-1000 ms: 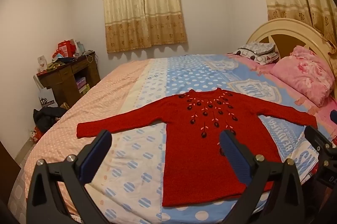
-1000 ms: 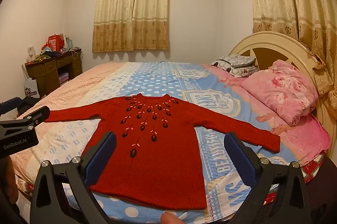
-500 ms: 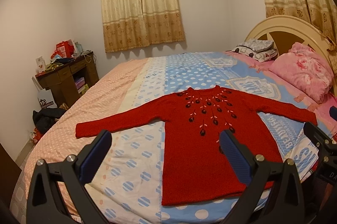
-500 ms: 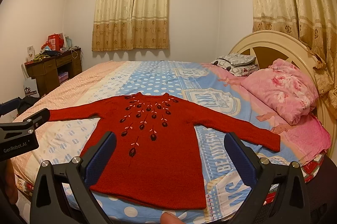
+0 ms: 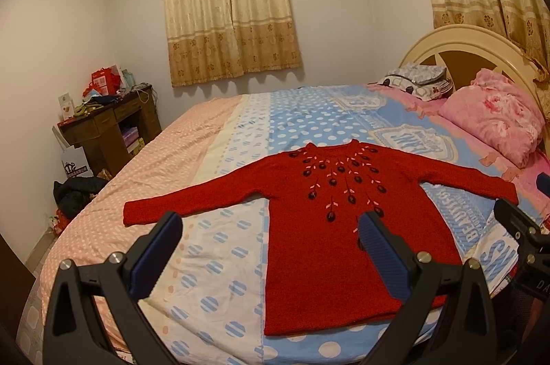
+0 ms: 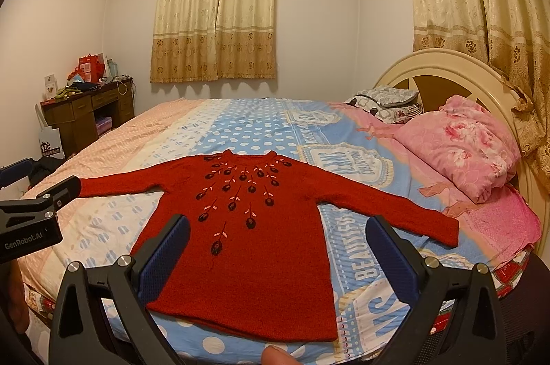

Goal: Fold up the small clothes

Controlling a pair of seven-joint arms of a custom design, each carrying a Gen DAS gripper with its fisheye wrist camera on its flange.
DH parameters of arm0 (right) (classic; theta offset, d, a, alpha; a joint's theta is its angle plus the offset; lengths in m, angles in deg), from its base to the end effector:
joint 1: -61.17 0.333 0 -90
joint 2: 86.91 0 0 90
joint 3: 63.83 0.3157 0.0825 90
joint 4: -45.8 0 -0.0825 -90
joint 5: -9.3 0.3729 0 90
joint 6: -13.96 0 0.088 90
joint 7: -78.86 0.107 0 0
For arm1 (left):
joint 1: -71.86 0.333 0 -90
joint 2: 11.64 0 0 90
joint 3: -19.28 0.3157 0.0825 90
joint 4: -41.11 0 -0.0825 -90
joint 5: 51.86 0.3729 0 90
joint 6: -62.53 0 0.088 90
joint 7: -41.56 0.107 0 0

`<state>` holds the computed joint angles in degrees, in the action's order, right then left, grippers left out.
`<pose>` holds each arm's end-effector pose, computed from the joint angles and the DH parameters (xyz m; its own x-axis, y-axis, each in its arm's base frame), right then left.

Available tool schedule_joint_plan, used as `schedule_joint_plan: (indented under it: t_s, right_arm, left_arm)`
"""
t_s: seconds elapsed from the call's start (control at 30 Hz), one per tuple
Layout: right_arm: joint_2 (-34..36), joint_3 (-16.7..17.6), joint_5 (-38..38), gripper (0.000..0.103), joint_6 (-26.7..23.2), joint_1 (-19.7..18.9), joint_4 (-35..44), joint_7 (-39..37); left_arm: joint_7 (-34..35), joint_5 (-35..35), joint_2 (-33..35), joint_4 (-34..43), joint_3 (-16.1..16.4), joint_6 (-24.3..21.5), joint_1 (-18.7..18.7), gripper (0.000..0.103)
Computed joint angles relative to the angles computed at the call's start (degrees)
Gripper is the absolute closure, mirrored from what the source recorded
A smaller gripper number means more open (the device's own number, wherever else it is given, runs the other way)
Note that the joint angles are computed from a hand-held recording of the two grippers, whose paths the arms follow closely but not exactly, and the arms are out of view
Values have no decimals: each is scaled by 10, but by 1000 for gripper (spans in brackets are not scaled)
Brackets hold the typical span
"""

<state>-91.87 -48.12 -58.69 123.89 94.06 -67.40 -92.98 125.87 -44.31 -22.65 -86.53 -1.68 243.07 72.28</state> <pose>0.4030 0.3652 0.5536 -0.4448 -0.8939 0.0554 -0.4003 0.1431 -0.9052 0.4861 -0.2099 0.5886 -0.3582 -0.9286 -0.0966 -0.3908 0.2431 -0.8878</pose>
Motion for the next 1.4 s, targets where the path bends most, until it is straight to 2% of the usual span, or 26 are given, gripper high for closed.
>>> schedule_joint_plan:
  t_s: [1.4]
  right_arm:
    - [9,-5,3,1,9,1,1,-2]
  left_arm:
    - [-9,12,1,-2,-4,-1,5,0]
